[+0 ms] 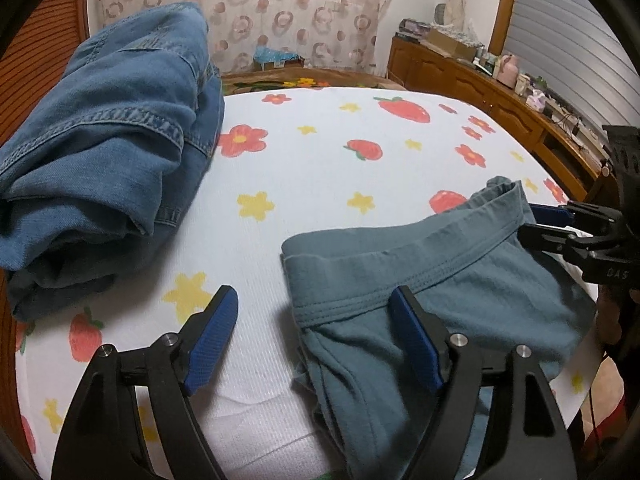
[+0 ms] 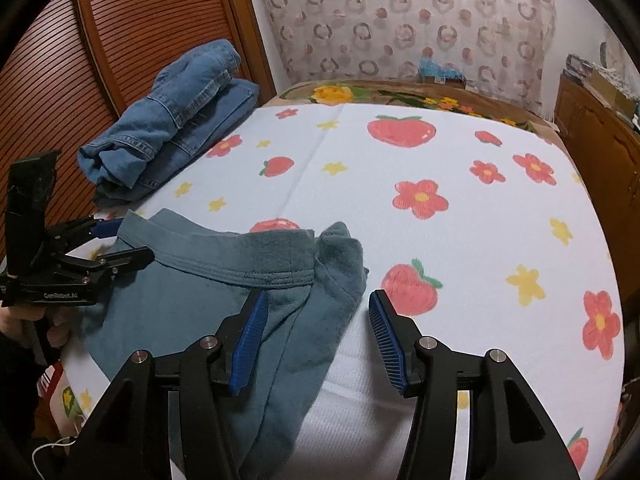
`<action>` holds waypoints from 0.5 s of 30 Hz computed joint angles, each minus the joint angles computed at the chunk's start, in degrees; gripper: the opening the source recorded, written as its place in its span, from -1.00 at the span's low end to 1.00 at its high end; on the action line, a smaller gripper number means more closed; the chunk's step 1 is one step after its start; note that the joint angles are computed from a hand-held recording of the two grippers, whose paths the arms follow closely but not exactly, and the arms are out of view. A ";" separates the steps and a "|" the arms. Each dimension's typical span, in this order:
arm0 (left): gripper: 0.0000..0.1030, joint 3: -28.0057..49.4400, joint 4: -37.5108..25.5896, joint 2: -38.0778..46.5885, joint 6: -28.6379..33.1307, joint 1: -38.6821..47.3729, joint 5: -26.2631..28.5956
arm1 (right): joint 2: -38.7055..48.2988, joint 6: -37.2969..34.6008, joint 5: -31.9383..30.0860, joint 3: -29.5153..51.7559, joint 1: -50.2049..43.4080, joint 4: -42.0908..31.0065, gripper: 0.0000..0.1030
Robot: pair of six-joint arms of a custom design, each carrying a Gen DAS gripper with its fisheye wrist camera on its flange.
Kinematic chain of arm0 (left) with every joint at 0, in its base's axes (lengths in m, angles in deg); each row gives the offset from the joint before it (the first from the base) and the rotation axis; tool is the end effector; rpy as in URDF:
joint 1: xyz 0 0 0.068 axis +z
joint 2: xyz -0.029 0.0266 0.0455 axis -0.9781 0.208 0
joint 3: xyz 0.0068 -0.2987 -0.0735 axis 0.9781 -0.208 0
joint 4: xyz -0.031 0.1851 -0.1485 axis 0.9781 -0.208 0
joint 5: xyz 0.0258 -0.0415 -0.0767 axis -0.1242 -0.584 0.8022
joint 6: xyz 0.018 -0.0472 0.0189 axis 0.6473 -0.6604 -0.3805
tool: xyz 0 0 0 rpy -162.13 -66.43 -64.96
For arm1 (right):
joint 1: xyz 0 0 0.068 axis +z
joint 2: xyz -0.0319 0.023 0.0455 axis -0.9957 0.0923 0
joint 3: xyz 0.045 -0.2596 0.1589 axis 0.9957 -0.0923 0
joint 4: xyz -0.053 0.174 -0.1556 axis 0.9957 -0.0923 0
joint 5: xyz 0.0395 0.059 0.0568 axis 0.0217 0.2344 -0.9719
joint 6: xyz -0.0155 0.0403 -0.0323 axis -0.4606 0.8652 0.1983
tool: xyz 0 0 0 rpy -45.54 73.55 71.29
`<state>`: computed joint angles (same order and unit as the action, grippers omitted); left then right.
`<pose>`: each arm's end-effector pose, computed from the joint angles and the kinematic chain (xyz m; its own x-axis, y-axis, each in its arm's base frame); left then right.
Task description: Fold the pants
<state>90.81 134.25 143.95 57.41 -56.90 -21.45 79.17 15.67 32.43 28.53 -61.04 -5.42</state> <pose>0.2364 0.0728 0.0221 -0.7348 0.2572 -0.6276 0.3905 0.9170 -0.0813 0.1791 0.0786 0.0903 -0.6847 -0.0880 -0.7235 -0.2754 0.9503 0.1450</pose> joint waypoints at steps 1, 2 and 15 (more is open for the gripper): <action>0.57 -0.20 0.53 0.10 0.01 -0.26 -0.42 | 0.39 0.06 -0.37 0.29 -0.24 -0.12 0.06; 0.60 -0.39 1.00 0.16 -0.06 -0.48 -0.79 | 0.86 0.21 -0.60 0.22 -0.36 0.53 0.06; 0.75 0.48 -0.16 0.46 0.52 -0.52 -1.15 | -0.03 0.35 -3.41 3.69 0.65 -4.45 0.00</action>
